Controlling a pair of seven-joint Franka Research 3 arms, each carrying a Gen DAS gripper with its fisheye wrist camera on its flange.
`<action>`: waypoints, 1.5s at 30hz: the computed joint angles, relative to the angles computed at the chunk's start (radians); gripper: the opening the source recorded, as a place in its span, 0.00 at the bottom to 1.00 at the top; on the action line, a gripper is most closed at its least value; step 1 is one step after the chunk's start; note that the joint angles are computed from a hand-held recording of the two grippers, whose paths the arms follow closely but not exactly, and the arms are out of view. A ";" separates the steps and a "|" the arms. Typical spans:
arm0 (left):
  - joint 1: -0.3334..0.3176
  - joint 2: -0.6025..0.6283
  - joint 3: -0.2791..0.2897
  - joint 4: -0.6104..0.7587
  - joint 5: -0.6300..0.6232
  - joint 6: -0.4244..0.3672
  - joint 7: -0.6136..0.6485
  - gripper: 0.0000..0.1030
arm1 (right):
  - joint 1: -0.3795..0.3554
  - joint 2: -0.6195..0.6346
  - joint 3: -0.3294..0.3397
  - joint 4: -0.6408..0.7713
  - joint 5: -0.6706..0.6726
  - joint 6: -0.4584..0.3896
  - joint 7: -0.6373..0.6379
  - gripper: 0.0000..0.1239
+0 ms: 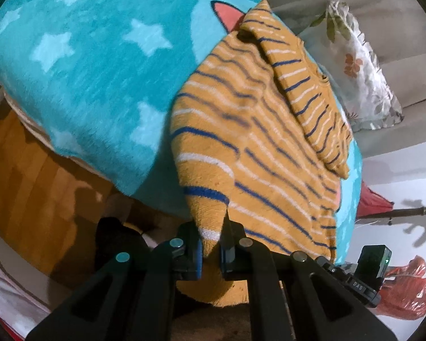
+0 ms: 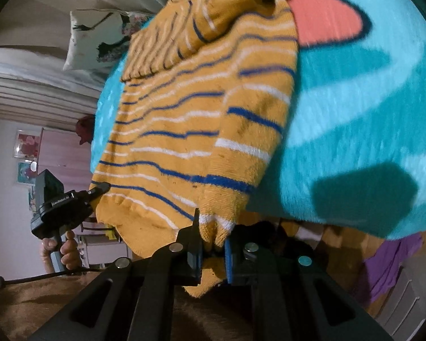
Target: Fold small clothes
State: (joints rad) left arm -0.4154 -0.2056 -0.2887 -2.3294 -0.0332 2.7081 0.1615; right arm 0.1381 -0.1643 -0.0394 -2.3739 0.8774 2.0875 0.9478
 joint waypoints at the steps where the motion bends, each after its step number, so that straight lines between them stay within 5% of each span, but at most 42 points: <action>1: 0.003 0.006 0.001 0.013 0.004 0.001 0.001 0.08 | -0.001 0.000 -0.003 0.009 0.006 -0.005 -0.005 0.10; 10: 0.074 0.130 0.044 0.227 0.065 0.007 0.134 0.08 | -0.018 0.126 -0.009 0.243 0.174 -0.052 -0.012 0.10; 16: 0.147 0.360 0.059 0.464 0.056 0.003 0.300 0.08 | -0.015 0.282 0.040 0.447 0.186 0.060 0.065 0.10; 20: 0.179 0.548 0.058 0.674 0.061 -0.074 0.386 0.08 | -0.015 0.436 0.072 0.617 0.126 0.117 0.175 0.10; 25: 0.213 0.675 0.041 0.806 0.019 -0.129 0.447 0.09 | -0.035 0.618 0.111 0.815 0.035 0.132 0.326 0.10; 34: 0.316 0.757 -0.046 0.852 -0.182 -0.077 0.574 0.12 | -0.084 0.791 0.172 1.006 -0.011 0.126 0.459 0.12; 36: 0.345 0.751 -0.077 0.828 -0.245 -0.036 0.615 0.17 | -0.103 0.807 0.193 1.018 0.019 0.130 0.479 0.15; 40: 0.396 0.727 -0.134 0.759 -0.378 0.122 0.679 0.45 | -0.150 0.821 0.234 1.011 0.133 0.140 0.510 0.22; 45: 0.367 0.674 -0.072 0.717 -0.331 0.211 0.603 0.58 | -0.170 0.794 0.254 0.979 0.233 0.212 0.485 0.45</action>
